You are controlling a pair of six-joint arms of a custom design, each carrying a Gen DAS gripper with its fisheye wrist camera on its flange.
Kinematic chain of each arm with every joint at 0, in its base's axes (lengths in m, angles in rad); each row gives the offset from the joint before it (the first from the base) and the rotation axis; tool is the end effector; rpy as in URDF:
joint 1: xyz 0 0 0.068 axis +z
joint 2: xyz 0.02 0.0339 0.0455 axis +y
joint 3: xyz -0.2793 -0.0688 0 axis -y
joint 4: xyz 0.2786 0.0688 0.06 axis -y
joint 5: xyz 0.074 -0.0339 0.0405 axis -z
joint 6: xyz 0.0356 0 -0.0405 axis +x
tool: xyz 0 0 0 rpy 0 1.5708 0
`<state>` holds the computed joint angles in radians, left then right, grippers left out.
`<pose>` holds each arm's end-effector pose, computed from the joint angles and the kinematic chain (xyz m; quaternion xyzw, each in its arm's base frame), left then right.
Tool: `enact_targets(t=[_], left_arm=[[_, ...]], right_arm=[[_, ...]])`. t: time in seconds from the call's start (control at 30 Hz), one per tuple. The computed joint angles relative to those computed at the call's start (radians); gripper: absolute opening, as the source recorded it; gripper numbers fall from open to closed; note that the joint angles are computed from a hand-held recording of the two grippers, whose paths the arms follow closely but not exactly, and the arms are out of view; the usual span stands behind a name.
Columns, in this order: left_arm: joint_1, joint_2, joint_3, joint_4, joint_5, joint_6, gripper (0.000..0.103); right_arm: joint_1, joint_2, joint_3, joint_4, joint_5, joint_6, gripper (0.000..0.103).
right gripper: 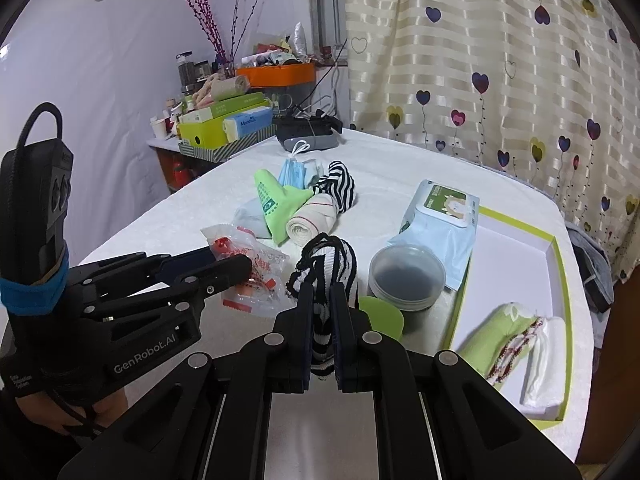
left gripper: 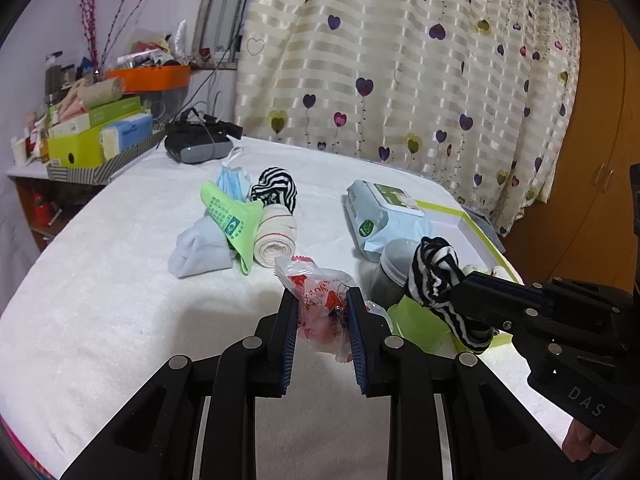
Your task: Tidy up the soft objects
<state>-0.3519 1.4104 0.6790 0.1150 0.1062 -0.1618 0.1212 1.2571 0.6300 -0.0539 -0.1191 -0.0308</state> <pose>0.2917 -0.1111 0.1845 0.1085 0.8807 -0.1621 0.4316 0.2770 0.0380 0.1954 -0.0940 0.8965 0.0731 0.4267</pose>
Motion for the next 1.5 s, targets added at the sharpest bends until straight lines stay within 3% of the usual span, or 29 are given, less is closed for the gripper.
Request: enact_targets(t=[0.83, 1.5], left_arm=[[-0.116, -0.071, 0.002, -0.028, -0.024, -0.023, 0.023], [-0.237, 0.022, 0.114, -0.028, -0.048, -0.024, 0.023]], right_arm=[[-0.116, -0.134, -0.078, -0.026, -0.056, -0.001, 0.009], [-0.493, -0.169, -0.084, -0.061, -0.210, -0.048, 0.009]])
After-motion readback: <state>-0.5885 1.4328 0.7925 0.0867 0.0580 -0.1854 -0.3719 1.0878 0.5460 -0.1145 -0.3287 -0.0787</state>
